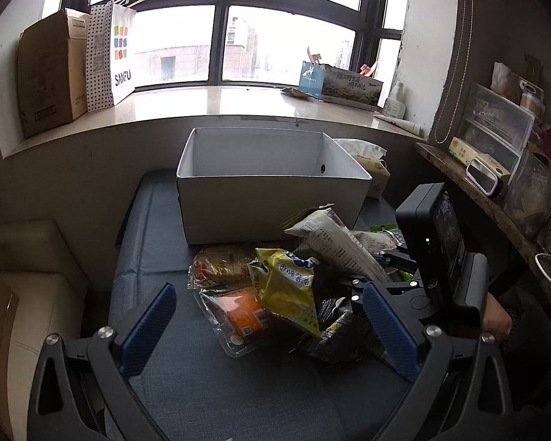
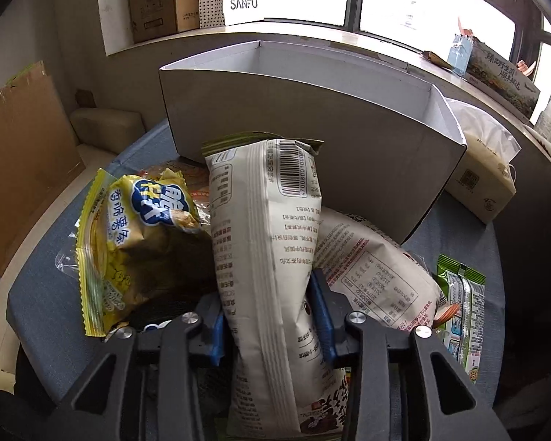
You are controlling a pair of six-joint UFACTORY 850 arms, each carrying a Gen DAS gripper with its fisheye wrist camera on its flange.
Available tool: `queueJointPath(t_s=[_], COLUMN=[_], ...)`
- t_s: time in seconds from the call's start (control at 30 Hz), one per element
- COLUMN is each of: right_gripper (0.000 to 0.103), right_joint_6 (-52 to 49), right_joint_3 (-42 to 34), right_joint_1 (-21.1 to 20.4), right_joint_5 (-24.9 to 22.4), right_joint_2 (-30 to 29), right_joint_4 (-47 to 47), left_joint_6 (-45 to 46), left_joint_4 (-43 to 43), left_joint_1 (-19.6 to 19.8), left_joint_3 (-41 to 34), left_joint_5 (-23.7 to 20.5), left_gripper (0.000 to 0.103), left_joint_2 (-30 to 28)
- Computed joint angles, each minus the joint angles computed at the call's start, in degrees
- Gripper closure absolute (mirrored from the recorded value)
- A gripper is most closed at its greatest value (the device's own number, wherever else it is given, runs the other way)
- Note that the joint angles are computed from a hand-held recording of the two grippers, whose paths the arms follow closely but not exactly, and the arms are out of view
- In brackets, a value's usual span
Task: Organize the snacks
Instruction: 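Drop the tall white bag in the box with right tool while left drops yellow bag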
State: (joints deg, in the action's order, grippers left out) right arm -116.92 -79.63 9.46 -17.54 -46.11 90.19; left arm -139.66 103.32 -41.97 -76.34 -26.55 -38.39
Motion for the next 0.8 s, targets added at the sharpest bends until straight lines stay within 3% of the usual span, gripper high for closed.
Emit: queueJointPath(t_s=[0.13, 0.33, 0.63, 0.73, 0.8], right_gripper=[0.065, 0.065, 0.065, 0.065, 0.065], right_joint_6=[-2.10, -9.16, -12.31, -12.89, -12.24], right_joint_3=[2.45, 8.74, 17.40, 19.17, 19.31], right_joint_1=[-1.38, -5.11, -10.41, -11.53, -11.74], right_joint_5=[-3.50, -9.67, -16.99, -17.94, -17.57], right_joint_2=[2.26, 8.67, 15.77, 16.96, 16.92], right_joint_4=[1.98, 10.91, 15.17, 15.82, 15.28], left_joint_6=[1.33, 13.93, 55.82, 62.39, 64.29], left_joint_4=[0.21, -7.98, -44.51, -51.41, -53.38], left_joint_1=[0.07, 1.33, 4.34, 5.07, 5.35], left_joint_3=[-1.08, -8.03, -21.90, -24.48, -25.03], left_joint_5=[0.80, 6.09, 9.43, 8.68, 8.92], left_gripper=[0.000, 0.000, 0.000, 0.001, 0.022], left_joint_2=[-0.82, -5.88, -16.42, -18.66, -19.36])
